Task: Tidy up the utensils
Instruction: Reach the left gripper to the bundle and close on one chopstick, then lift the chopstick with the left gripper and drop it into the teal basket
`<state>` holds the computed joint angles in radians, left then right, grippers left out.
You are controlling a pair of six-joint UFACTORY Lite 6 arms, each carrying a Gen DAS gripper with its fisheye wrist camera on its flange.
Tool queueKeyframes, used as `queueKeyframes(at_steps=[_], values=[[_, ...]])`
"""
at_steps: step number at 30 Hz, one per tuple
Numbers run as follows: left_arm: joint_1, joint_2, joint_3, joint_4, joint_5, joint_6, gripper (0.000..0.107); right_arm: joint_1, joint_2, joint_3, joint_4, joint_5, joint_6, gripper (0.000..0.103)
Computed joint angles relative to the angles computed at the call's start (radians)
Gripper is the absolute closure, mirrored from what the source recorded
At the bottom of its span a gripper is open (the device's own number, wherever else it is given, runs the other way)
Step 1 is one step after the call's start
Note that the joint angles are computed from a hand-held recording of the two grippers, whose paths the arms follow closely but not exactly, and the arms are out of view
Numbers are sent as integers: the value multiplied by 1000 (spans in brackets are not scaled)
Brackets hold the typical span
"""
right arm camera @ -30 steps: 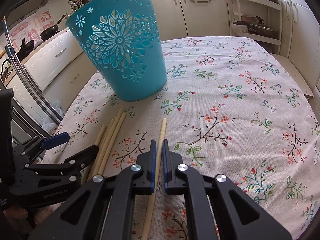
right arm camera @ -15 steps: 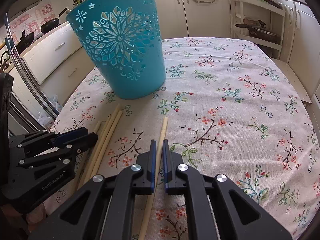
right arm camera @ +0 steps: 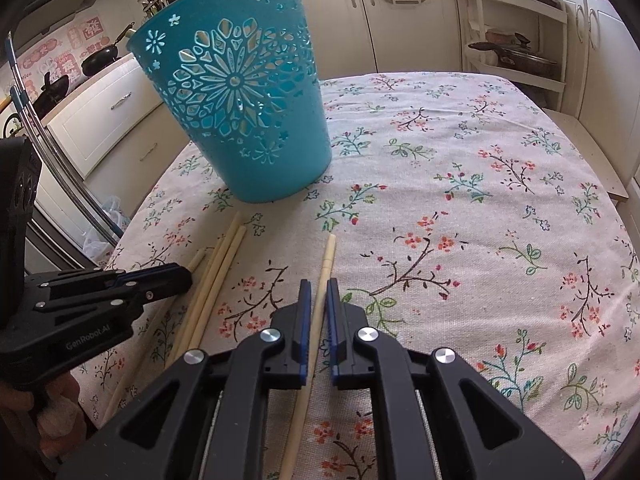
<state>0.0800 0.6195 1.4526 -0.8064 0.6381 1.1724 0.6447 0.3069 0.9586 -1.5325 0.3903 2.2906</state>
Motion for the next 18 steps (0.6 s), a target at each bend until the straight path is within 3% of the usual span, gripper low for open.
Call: queueKeyframes(at_steps=[9, 14, 18], values=[[92, -96, 40, 46, 151, -46, 102, 10, 4, 5, 16, 13, -18, 95], [155, -160, 207, -47, 336, -76, 102, 17, 10, 14, 28, 21, -27, 95], [151, -139, 408, -117, 407, -148, 102, 18, 9, 13, 26, 21, -24, 94]])
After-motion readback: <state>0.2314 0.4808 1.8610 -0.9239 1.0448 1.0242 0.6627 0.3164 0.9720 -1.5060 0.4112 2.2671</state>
